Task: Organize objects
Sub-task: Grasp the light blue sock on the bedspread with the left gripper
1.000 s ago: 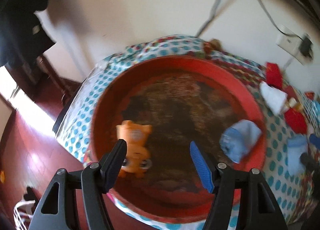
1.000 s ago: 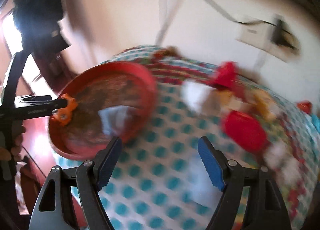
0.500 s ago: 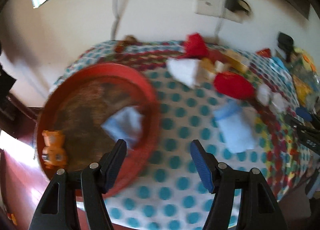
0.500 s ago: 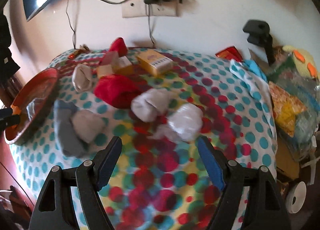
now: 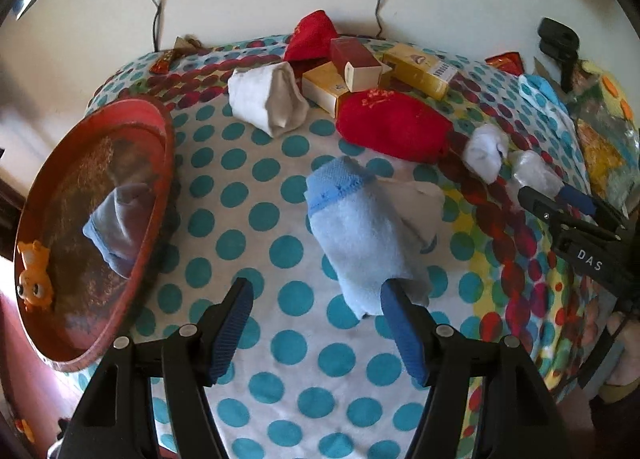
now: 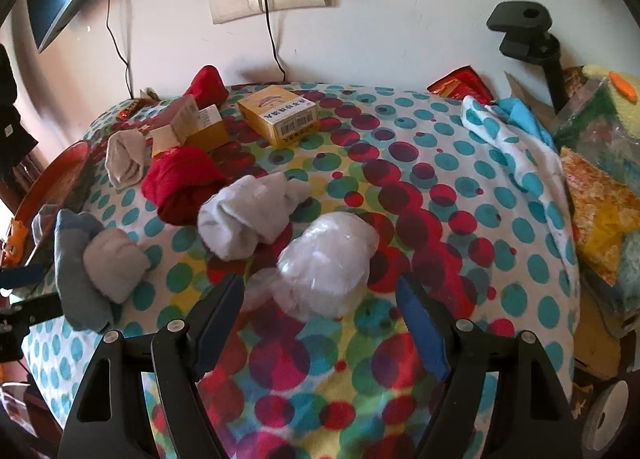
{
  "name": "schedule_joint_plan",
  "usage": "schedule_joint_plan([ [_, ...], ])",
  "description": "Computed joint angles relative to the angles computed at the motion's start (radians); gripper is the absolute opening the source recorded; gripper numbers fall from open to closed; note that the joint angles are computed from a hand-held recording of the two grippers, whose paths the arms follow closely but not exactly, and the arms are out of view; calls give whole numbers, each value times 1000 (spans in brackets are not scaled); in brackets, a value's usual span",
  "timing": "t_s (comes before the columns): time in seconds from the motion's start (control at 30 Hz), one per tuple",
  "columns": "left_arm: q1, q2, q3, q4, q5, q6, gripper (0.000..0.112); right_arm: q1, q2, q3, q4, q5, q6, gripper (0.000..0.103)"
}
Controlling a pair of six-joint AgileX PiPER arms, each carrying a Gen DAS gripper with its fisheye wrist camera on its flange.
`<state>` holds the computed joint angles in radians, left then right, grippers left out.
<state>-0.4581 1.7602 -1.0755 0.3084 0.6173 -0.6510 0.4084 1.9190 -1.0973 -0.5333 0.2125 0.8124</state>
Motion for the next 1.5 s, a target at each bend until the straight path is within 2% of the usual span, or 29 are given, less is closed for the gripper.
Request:
schedule_joint_plan([
  [0.03,-3,4,-4,1,1,-5,68,-5,8,-4,18,-10,-18,73],
  [0.1,-12,16,-13,18,3,-36,68,-12,31,-22,50,-14,-52,59],
  [0.13,-13,20,-17,22,5,-45,68,-13,40,-30,66,-10,-69,43],
  [0.17,-14,24,-23,28,8,-59,68,-15,49,-34,92,-17,-95,42],
  [0.2,-15,28,-24,37,7,-86,68,-19,51,-27,81,-36,-81,42],
  [0.33,-21,35,-31,26,2,-105,68,-19,52,-7,-131,-71,147,42],
  [0.4,-20,18,-13,-6,-28,-92,68,-20,53,2,-231,-89,249,42],
  [0.5,-29,-19,21,-49,-72,-58,68,-31,53,5,-159,-109,180,42],
  [0.63,-54,-23,21,-63,-77,-47,69,-34,51,6,-132,-113,152,42],
  [0.8,-51,33,-12,-65,-59,-64,69,-41,50,13,-58,-131,85,42],
  [1.23,28,64,-7,-187,-114,59,69,-38,51,12,-91,-126,115,43],
  [1.33,53,50,27,-240,-174,125,69,-38,51,13,-90,-128,116,43],
  [1.47,96,12,113,-348,-302,236,68,-36,52,11,-101,-124,126,43],
  [1.5,106,13,117,-405,-306,308,59,-37,52,11,-101,-124,126,43],
])
